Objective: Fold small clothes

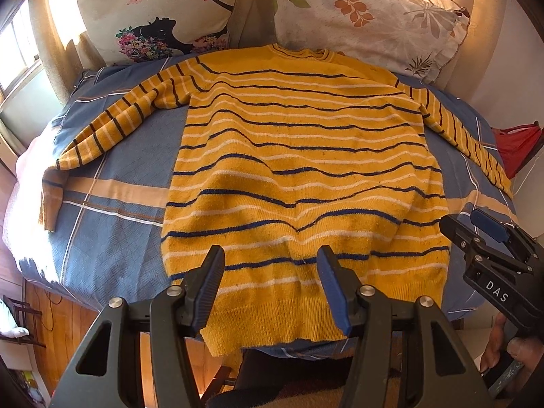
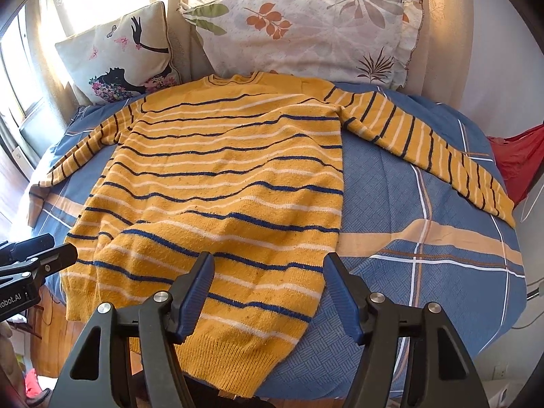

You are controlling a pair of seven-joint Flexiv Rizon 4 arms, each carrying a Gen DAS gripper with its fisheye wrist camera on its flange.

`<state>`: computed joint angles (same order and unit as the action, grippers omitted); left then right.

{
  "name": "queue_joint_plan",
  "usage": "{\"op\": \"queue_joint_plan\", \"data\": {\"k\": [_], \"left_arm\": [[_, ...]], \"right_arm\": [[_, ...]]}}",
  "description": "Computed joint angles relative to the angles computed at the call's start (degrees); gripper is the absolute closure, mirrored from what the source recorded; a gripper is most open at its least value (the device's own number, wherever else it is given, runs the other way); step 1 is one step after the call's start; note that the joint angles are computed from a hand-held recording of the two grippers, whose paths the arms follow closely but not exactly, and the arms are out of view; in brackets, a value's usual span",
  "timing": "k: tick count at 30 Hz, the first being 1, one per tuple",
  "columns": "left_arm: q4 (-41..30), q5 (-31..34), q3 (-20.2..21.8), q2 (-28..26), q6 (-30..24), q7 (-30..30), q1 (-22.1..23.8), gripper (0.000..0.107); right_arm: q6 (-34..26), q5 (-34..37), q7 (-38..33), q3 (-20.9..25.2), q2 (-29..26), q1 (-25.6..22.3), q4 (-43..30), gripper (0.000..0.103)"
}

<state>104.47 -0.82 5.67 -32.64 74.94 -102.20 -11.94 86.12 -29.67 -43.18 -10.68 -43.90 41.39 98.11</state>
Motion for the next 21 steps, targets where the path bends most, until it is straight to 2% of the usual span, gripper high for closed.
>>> {"op": "queue_joint_plan", "data": {"k": [10, 21], "left_arm": [[1.04, -0.68, -0.75, 0.28, -0.01, 0.2, 0.57, 0.051], [2.35, -2.99, -1.39, -0.12, -1.59, -0.18, 2.02, 0.051]], "right_arm": [[-0.2, 0.42, -0.33, 0.99, -0.21, -0.56, 0.12, 0.032], [-2.93, 3.29, -3.99, 8.17, -1.55, -5.7, -1.72, 0.032]]}}
